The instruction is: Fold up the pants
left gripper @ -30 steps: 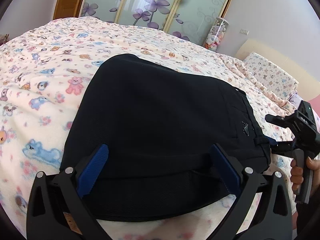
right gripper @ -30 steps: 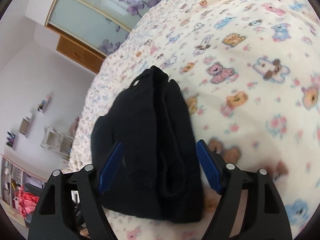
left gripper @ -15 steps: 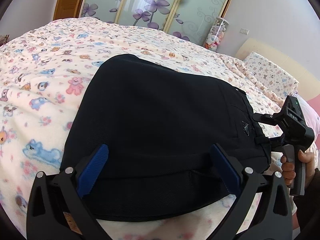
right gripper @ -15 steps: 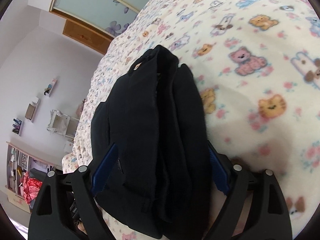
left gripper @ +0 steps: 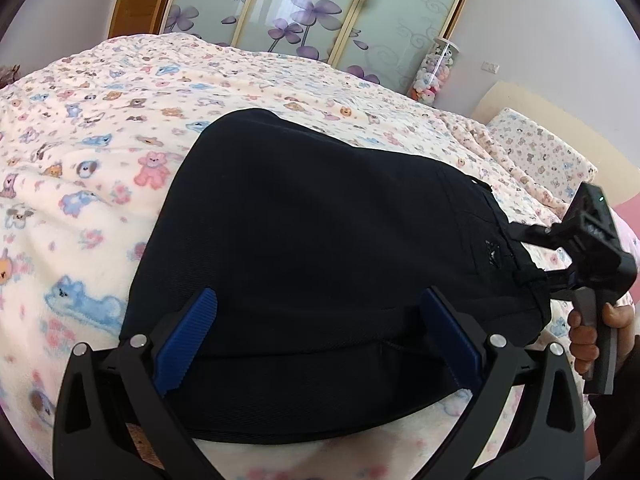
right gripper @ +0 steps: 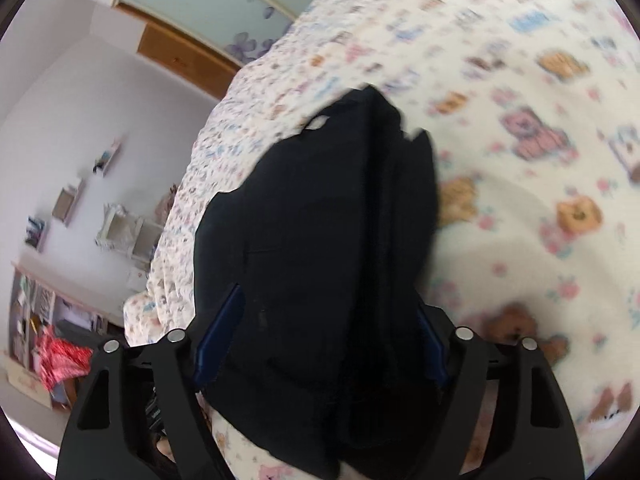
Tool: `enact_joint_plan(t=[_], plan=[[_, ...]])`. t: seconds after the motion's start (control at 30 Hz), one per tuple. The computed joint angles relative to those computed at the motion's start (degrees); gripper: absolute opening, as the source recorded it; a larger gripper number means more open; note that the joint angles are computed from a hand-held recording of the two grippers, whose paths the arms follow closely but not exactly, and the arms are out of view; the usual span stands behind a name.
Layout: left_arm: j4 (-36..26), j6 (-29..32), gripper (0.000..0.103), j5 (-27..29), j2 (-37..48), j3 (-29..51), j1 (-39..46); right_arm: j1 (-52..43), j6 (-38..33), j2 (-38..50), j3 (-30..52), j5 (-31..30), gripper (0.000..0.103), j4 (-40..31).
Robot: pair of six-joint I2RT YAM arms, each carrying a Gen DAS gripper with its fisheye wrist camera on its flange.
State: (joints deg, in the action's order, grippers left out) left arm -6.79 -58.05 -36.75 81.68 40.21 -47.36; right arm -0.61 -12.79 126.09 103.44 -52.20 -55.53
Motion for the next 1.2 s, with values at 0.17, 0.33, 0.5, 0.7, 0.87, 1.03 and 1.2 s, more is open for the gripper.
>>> enact_joint_plan(t=[0.17, 0.33, 0.5, 0.7, 0.87, 1.03, 1.2], plan=[[0.0, 0.0, 0.101, -0.1, 0.1, 0.1, -0.1, -0.4, 1.0, 1.8, 0.9, -0.1, 0.079, -0.2], [0.0, 0.0, 0.101, -0.1, 0.1, 0.1, -0.1, 0.0, 0.7, 1.6, 0.4, -0.2, 0.079, 0.1], [0.0, 0.0, 0.101, -0.1, 0.0, 0.0, 0.0, -0.5, 1.0, 1.6, -0.4, -1.4, 0.079, 0.9], [0.0, -0.1, 0.101, -0.1, 0.0, -0.1, -0.1, -1.0, 1.0, 2.1, -0.7, -2.4, 0.078, 1.2], [0.7, -0.1, 0.101, -0.1, -0.2, -0.5, -0.2, -1.9, 0.7, 3.7, 0.4, -5.9, 0.052, -0.8], [2.4, -0.4, 0.101, 0.1, -1.2, -1.9, 0.0, -0.7, 1.4, -3.4, -6.7, -2.8, 0.042, 7.1], [4.3, -0.8, 0.101, 0.5, -2.6, -3.7, 0.5, 3.8, -2.9, -16.1, -16.0, 4.2, 0.039, 15.2]])
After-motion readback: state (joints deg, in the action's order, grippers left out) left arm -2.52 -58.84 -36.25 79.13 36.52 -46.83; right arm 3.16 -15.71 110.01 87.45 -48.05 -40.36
